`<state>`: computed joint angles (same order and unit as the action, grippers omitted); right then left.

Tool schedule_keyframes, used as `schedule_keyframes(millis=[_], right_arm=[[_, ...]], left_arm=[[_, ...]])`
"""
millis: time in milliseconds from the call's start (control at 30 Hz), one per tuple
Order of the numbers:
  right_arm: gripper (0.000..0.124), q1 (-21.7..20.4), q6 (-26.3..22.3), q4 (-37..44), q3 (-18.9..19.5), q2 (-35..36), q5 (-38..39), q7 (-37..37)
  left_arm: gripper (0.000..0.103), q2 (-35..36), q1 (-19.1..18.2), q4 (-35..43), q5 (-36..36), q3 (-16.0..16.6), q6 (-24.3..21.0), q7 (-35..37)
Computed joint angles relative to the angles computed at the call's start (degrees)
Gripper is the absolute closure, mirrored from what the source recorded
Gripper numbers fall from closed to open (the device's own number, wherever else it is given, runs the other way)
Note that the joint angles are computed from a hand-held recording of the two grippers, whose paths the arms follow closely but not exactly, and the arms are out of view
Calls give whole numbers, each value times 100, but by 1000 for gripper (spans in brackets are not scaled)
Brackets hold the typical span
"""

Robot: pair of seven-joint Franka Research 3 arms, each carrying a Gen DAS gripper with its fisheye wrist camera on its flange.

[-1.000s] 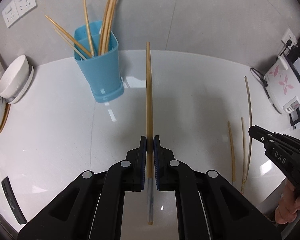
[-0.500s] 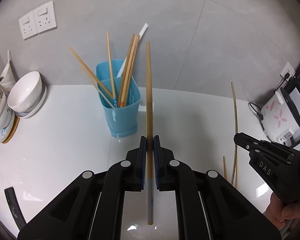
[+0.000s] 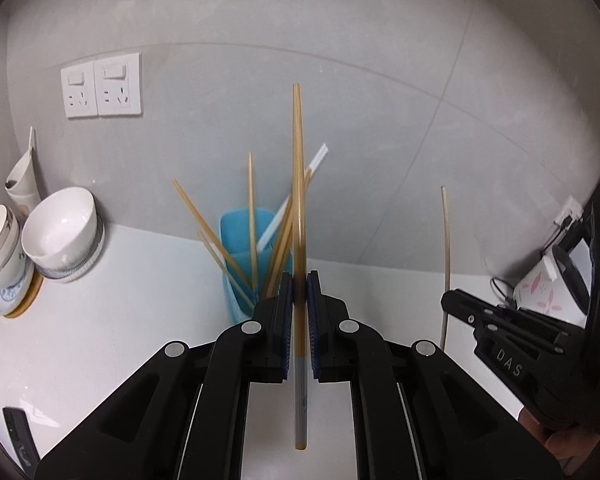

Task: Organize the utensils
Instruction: 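Lift both held chopsticks upright and carry them toward the blue holder, then lower the left tool's chopstick into the holder and open the left tool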

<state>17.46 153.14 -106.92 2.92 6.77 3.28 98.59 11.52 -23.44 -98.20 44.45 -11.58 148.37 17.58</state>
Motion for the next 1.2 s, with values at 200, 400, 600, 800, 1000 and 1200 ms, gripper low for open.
schedule_keyframes(millis=[200, 400, 600, 800, 1000, 1200], right_arm=[[121, 54, 95, 440, 18, 361, 125, -83], [121, 77, 307, 785, 14, 679, 314, -284], [121, 82, 544, 1150, 23, 1047, 583, -467], [121, 119, 627, 1282, 18, 1251, 717, -602], [121, 122, 577, 1344, 17, 1401, 843, -673], [121, 177, 504, 1446, -14, 1527, 822, -622]], left_arm=[[97, 148, 5, 134, 692, 233, 359, -537], [97, 298, -17, 317, 1646, 505, 839, -1322], [97, 640, -112, 709, 2938, 819, 1162, -2389], [97, 991, -113, 983, 4094, 930, 1302, -3382], [97, 1235, -16, 1070, 4321, 907, 1454, -3787], [97, 1428, -26, 1124, 4134, 919, 1489, -3588]])
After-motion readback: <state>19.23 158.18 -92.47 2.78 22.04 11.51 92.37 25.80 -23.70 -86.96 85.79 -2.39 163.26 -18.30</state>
